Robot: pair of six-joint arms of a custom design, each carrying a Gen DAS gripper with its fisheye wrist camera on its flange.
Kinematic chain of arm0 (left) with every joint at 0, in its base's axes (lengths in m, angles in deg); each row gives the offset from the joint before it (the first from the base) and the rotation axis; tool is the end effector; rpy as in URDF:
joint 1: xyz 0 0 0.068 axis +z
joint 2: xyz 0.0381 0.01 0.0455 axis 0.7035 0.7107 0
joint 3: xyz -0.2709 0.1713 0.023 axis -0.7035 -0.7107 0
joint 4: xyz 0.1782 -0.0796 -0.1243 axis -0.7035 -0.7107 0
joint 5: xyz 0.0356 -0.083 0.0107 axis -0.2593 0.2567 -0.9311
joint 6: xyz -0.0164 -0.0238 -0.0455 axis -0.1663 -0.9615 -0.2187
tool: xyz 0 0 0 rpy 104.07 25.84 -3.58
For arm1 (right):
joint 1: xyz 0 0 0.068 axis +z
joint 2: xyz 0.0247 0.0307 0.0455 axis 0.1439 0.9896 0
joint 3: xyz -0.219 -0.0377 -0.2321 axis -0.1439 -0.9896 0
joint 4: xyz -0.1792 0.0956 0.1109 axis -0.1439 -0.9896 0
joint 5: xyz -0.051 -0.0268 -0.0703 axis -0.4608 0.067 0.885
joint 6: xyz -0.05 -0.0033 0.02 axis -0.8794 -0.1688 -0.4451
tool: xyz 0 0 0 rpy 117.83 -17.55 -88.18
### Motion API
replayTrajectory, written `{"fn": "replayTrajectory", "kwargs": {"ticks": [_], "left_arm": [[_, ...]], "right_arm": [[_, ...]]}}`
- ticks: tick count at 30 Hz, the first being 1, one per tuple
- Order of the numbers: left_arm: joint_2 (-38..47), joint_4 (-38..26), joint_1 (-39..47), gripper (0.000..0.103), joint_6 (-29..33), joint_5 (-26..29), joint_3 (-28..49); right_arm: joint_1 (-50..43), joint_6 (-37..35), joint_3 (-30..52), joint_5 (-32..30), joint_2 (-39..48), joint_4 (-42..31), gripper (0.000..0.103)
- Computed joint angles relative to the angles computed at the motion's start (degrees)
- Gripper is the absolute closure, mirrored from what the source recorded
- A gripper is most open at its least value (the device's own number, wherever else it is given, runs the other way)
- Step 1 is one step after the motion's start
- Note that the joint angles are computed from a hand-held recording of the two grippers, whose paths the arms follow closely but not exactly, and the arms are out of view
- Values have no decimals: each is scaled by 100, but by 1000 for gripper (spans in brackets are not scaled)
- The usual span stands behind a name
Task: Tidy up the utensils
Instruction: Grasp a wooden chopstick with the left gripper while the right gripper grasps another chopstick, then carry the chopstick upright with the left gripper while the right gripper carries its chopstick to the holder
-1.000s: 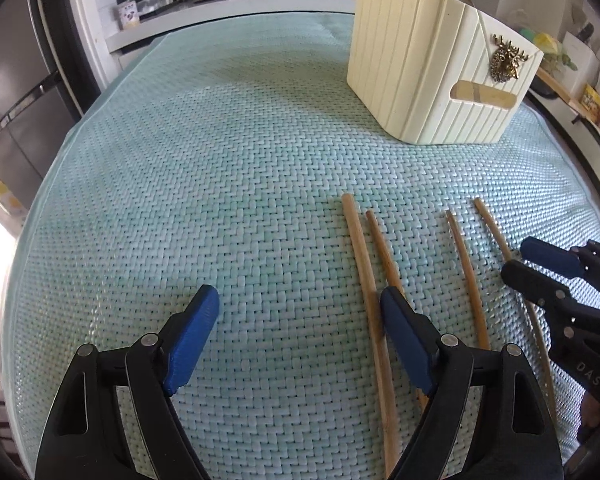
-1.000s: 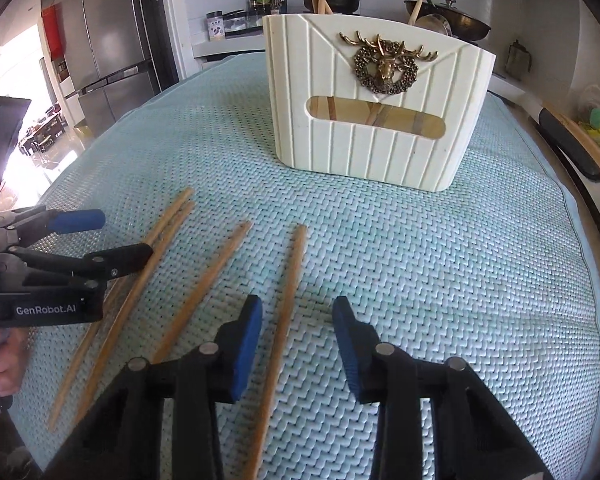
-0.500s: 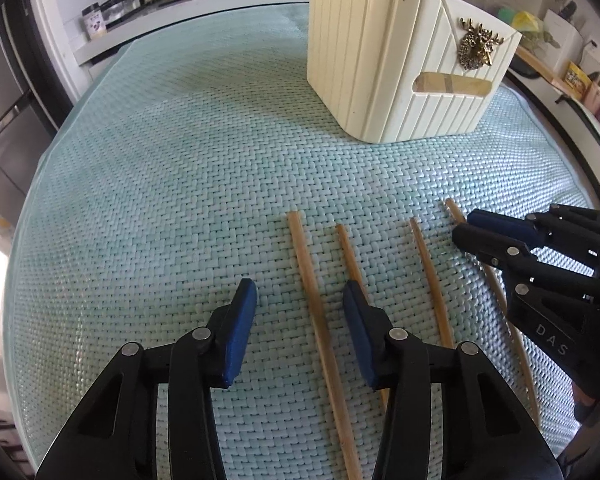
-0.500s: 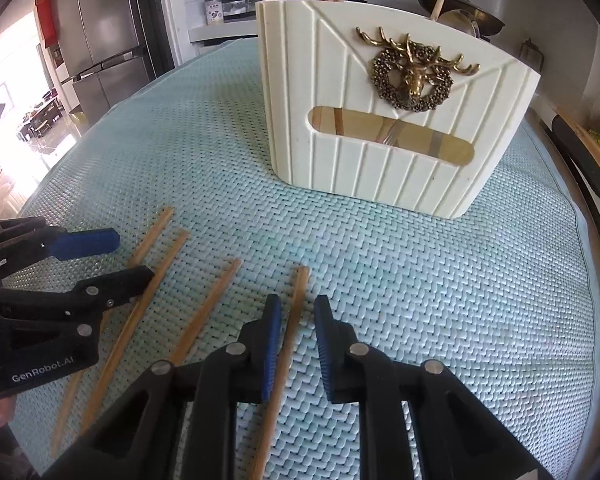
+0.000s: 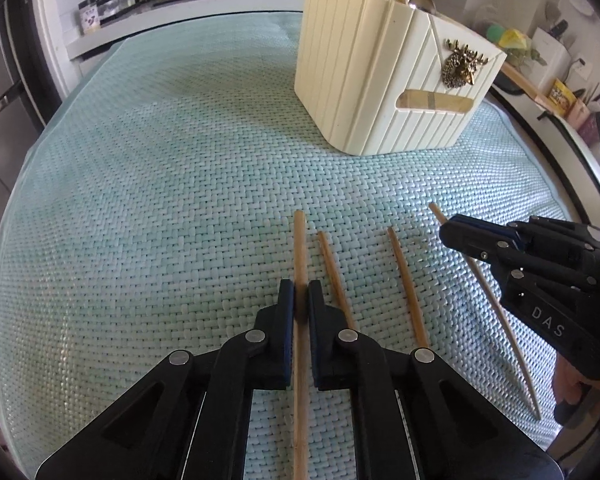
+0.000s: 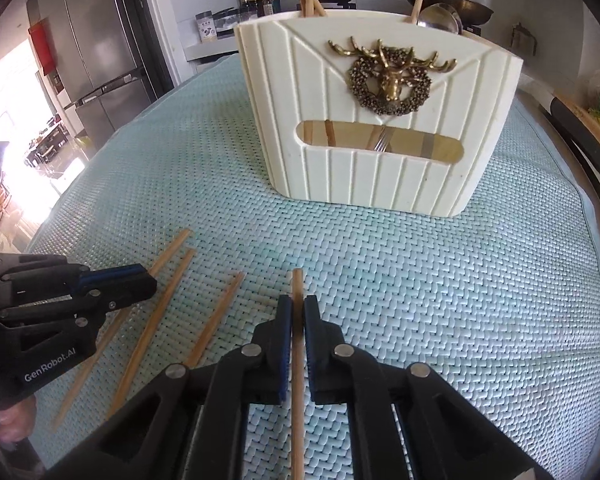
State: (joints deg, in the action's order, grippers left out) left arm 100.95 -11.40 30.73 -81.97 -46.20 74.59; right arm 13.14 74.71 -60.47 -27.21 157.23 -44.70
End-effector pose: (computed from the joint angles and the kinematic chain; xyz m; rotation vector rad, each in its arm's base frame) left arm 0.2576 -0.0686 0.1301 0.3369 2.5910 -0.2522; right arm 0.2700 0.0293 0.1157 -0.2740 2.5027 0.2265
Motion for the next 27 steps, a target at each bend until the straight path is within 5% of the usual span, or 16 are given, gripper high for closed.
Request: {"fn": "replayTrajectory", "kwargs": {"ticks": [6,14,27], "left_arm": [[-1136,-277,72,98,-34,148,-334],[-3097,-1559,289,98,84,505,-156],[-4007,-2175,661,98,162,1008,73]], "right_arm": [[-415,72,-150,-668,-1035,-448,97],[-1045,-48,-229,-1481,-3067,-1638,97],[-1252,-113,-40,-1760,-5056,-2872,97]]}}
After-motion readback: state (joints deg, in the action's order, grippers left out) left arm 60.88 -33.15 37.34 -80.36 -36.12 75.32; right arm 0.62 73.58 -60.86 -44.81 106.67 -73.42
